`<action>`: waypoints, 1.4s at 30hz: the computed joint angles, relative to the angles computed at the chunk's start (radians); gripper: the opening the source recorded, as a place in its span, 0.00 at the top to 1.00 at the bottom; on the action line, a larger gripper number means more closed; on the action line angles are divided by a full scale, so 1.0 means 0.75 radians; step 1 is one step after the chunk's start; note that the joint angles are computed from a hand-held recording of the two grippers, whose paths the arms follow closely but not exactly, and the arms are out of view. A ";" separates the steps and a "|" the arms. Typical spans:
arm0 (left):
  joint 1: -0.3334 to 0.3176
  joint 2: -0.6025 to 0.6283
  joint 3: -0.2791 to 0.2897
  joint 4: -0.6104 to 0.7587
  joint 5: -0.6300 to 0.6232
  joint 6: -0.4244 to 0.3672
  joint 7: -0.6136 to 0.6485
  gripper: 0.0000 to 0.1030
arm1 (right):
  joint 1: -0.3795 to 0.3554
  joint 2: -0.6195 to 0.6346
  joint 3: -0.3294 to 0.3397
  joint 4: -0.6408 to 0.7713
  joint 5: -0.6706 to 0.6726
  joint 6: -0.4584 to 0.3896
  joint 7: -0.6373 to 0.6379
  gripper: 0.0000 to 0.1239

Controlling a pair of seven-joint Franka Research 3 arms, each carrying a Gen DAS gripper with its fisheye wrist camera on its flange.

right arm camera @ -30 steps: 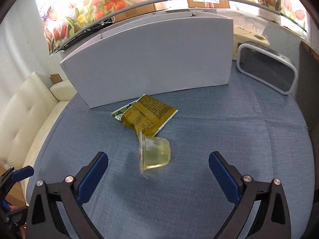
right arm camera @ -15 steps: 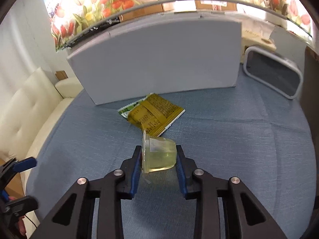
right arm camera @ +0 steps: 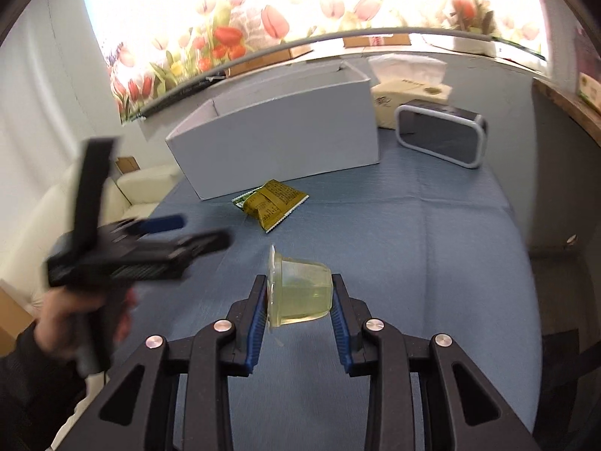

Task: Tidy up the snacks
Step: 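Grasp the yellow-green snack packet with the left gripper while the right holds the cup, then carry the cup and packet into the white box and open both grippers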

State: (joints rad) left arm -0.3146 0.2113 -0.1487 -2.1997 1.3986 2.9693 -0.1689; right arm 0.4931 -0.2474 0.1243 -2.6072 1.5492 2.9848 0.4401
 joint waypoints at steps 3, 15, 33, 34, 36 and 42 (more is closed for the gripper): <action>0.001 0.099 -0.021 0.105 -0.176 -0.042 0.206 0.00 | -0.003 -0.083 -0.010 -0.067 0.047 -0.014 -0.015 0.72; -0.105 0.278 0.079 0.280 -0.555 -0.085 0.587 0.03 | -0.036 -0.212 -0.029 -0.190 0.074 -0.072 0.008 0.72; -0.209 0.158 0.258 0.170 -0.321 0.124 0.341 0.50 | -0.059 -0.210 0.002 -0.173 0.135 -0.096 -0.063 0.72; -0.213 0.137 0.262 0.158 -0.264 0.130 0.291 0.50 | -0.059 -0.212 0.003 -0.171 0.144 -0.093 -0.072 0.72; -0.234 0.067 0.284 0.118 -0.099 0.137 0.127 0.50 | -0.061 -0.214 0.000 -0.165 0.145 -0.105 -0.073 0.72; -0.168 -0.178 0.248 -0.024 0.281 0.157 -0.279 0.50 | -0.068 -0.169 0.013 -0.082 0.160 -0.097 -0.132 0.72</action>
State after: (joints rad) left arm -0.4402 0.0780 0.0372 -2.2175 1.6093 3.0869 -0.3778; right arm 0.4419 -0.3739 0.1337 -2.6685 1.6692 2.9124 0.3413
